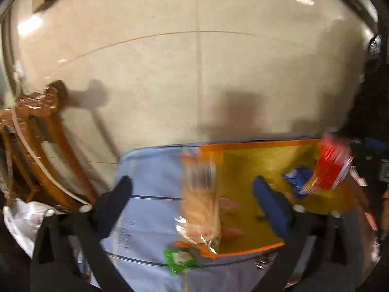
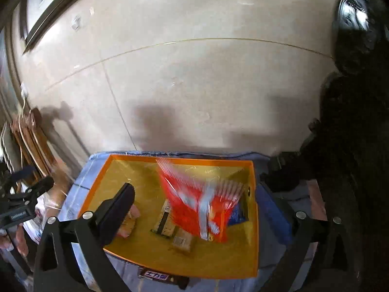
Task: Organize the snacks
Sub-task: 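Grasp the bread pack with the left gripper while the right grasps the red chip bag, then grasp the green candy pack with the left gripper while the right grasps the chocolate bar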
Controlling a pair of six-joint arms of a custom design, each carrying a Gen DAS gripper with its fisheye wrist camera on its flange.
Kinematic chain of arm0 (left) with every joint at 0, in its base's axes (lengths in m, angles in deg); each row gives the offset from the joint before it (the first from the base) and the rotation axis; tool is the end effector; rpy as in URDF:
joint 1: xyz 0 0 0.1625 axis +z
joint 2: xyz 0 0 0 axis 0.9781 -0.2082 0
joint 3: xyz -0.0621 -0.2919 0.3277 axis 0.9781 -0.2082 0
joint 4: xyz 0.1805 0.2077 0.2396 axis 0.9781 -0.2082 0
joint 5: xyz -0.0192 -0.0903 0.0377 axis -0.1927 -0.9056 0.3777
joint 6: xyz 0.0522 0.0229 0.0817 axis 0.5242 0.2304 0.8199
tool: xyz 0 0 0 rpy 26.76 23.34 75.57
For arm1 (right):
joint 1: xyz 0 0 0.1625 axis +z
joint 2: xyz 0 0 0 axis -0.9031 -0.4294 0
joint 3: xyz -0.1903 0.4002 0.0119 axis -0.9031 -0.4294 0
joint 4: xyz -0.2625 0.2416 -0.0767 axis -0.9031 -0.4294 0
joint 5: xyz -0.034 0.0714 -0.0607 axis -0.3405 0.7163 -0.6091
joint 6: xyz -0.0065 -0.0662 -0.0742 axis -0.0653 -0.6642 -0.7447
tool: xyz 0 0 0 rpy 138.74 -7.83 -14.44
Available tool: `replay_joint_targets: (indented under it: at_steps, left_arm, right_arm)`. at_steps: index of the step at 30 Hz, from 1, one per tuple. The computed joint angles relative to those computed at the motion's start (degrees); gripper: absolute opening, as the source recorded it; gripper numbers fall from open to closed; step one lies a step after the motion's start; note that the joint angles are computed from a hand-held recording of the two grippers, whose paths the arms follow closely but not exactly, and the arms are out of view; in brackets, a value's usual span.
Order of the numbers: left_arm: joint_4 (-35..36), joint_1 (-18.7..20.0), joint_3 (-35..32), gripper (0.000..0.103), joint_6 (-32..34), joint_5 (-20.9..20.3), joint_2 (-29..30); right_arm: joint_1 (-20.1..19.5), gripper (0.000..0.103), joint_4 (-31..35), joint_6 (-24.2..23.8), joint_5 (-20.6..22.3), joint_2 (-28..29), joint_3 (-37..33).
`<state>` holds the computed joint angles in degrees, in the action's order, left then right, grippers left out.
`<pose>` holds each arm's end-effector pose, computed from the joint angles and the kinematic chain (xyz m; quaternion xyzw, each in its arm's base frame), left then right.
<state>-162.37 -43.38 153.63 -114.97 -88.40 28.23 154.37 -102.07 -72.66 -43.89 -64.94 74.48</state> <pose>-0.4928 -0.6107 0.0238 0.1925 0.8262 -0.3652 0.3834 0.0911 -0.6227 0.4679 0.1818 -0.8540 0.3708 0.3164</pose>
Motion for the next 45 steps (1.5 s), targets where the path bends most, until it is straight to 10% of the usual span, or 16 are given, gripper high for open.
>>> replay_joint_targets:
  at_steps: [6, 10, 16, 23, 35, 37, 38, 45]
  left_arm:
    - [-0.50, 0.60, 11.04, 0.099, 6.63, 4.23, -2.31]
    - [-1.38, 1.79, 19.71, 0.099, 4.97, 1.41, -5.27]
    - [-24.15, 3.57, 29.63, 0.099, 20.37, -7.27, -5.30]
    - [-30.63, 7.14, 25.58, 0.099, 37.12, -14.09, 0.02]
    - [-29.69, 10.88, 24.52, 0.087, 26.95, -24.02, 0.79]
    - [-27.40, 9.96, 24.72, 0.064, 26.64, -24.74, 0.29]
    - [-24.47, 9.46, 24.44, 0.051, 25.54, -25.08, -0.16]
    - [-7.35, 5.75, 25.10, 0.044, 6.94, -26.55, -3.64]
  right_arm:
    - [-2.50, 0.099, 8.88, -21.61, 7.76, -7.36, 9.43]
    - [-3.48, 0.099, 13.90, -37.55, 3.97, -9.57, 17.25]
    - [-4.38, 0.099, 11.37, -48.22, -1.56, -5.00, 21.73]
    - [-5.83, 0.099, 11.80, -45.78, -0.66, 0.29, 18.77]
    - [-7.22, 0.099, 7.89, -39.24, -1.25, 2.79, 19.00]
    - [-7.29, 0.070, 12.07, -30.08, -1.60, 2.95, 17.29]
    - [-7.25, 0.018, 11.09, -28.61, -0.80, 2.36, 17.76]
    - [-6.63, 0.017, 7.53, -21.64, -3.83, -1.03, 22.25]
